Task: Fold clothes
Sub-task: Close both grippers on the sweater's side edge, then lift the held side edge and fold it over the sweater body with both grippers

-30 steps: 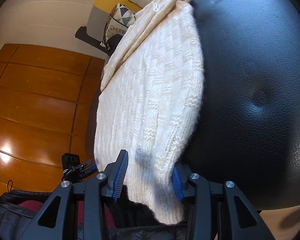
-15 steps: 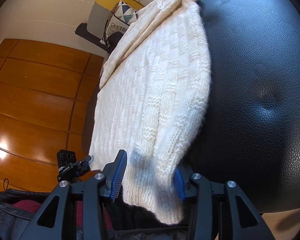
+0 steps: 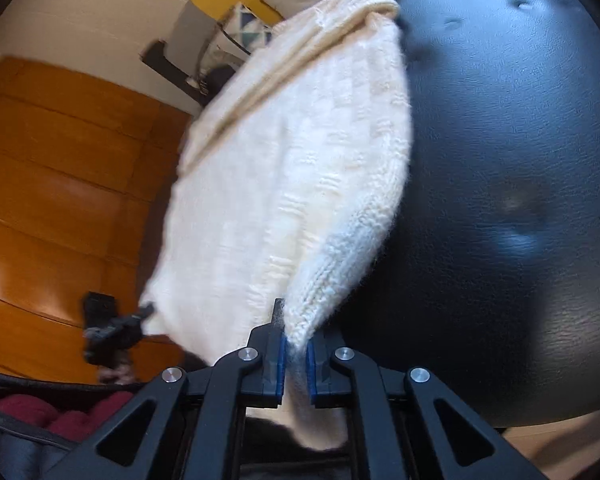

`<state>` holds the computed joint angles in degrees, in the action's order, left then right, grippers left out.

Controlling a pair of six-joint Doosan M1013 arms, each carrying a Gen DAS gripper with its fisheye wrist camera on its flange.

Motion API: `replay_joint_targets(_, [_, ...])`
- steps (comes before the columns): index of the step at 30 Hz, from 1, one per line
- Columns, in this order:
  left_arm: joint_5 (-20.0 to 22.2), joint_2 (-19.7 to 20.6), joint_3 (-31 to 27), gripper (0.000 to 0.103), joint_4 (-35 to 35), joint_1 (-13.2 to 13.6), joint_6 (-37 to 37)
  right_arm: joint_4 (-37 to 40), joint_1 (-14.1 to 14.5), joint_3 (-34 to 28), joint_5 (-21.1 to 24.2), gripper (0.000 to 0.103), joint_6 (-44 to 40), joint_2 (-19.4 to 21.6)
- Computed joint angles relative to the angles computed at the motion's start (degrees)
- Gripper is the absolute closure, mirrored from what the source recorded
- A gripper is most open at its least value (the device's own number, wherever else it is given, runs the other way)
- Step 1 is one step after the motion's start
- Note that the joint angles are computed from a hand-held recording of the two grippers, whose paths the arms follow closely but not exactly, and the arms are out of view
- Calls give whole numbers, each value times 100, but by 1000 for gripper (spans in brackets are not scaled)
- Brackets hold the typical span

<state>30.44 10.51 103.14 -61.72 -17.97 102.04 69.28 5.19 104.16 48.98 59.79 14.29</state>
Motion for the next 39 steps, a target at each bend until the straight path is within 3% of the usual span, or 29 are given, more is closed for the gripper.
replay_joint_targets(5, [-76, 57, -57, 94, -1489, 98, 1341, 1295, -73, 61, 60, 97, -1065, -24])
replay_joint_targets(14, [-67, 357, -490, 96, -3600, 374, 3259, 2028, -83, -406, -141, 97, -1654, 172])
replay_joint_targets(16, [-13, 459, -668, 96, -3789, 447, 3428, 2186, -88, -529, -154, 97, -1789, 225])
replay_joint_targets(23, [-4, 930, -1569, 96, -3329, 653, 3120, 2353, -127, -1162, -481, 97, -1803, 541])
replay_joint_targets(27, [-34, 1311, -2166, 96, -2766, 726, 2523, 2305, -177, -1528, -652, 97, -1594, 763])
replay_joint_targets(35, [59, 2243, -3505, 96, -1002, 818, 467, 1390, -273, -2534, -1012, 97, -151, 1432])
replay_joint_targets(39, [360, 2720, -4198, 96, 267, 829, -1081, 1482, -366, -2893, -786, 94, 687, 1876])
